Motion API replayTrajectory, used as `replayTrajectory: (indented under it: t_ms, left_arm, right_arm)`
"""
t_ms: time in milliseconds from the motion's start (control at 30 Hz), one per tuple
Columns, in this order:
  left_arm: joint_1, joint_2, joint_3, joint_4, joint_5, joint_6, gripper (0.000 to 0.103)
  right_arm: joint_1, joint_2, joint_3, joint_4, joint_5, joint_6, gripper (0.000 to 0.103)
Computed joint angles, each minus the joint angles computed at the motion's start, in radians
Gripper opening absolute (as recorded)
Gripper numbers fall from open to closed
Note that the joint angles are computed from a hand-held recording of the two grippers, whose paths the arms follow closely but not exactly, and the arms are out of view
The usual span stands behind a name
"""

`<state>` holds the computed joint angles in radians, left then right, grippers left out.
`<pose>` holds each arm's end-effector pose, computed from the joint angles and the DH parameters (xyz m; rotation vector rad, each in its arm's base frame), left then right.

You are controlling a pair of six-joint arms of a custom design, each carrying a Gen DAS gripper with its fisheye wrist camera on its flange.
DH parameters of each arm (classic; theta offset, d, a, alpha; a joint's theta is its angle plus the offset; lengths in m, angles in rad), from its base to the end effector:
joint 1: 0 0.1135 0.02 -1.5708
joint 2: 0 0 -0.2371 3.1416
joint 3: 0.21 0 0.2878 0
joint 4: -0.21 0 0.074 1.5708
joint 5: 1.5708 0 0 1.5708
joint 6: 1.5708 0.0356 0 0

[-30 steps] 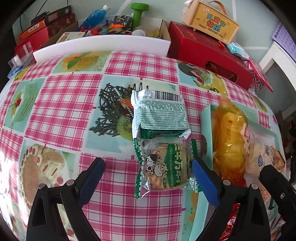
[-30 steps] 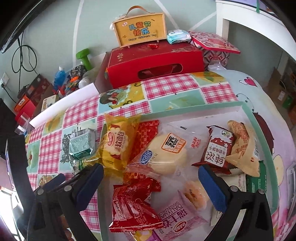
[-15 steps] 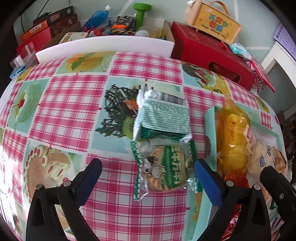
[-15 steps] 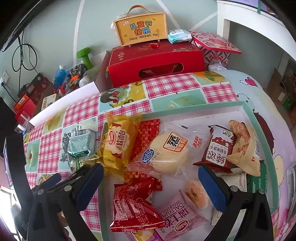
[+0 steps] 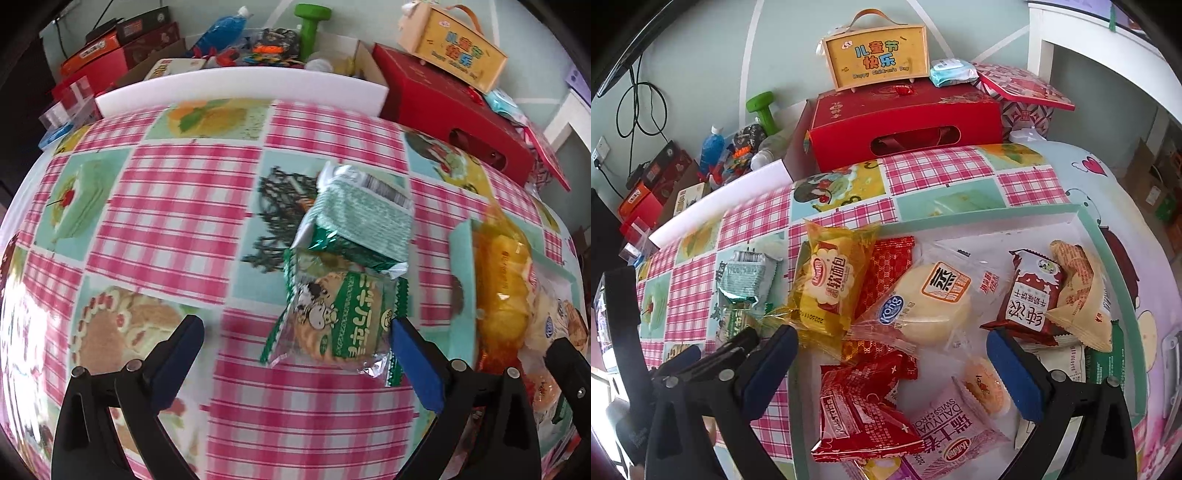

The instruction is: Organize snacks

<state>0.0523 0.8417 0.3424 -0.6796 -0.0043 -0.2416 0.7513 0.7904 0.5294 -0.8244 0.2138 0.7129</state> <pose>0.1795 0.0095 0.1069 -0.4039 2.7209 -0.0457 0.1450 0.1251 0.1711 0.0194 2.6328 0.2255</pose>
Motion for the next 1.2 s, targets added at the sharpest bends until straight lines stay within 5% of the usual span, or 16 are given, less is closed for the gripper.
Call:
replayTrajectory:
  t_ms: [567, 1033, 1200]
  left_arm:
    - [0.469, -0.072, 0.001, -0.089, 0.220, 0.341, 0.084]
    - [0.860, 0.000, 0.055, -0.088, 0.301, 0.611, 0.084]
    - [0.946, 0.059, 0.089, -0.084, 0.333, 0.685, 0.084]
  right_arm:
    - [0.115, 0.219, 0.138, 0.132, -0.021, -0.015, 0.103]
    - [0.094, 0.707, 0.501, 0.211, -0.238, -0.064, 0.103]
    - [0.099, 0.872, 0.618, 0.195, -0.239, -0.071, 0.098]
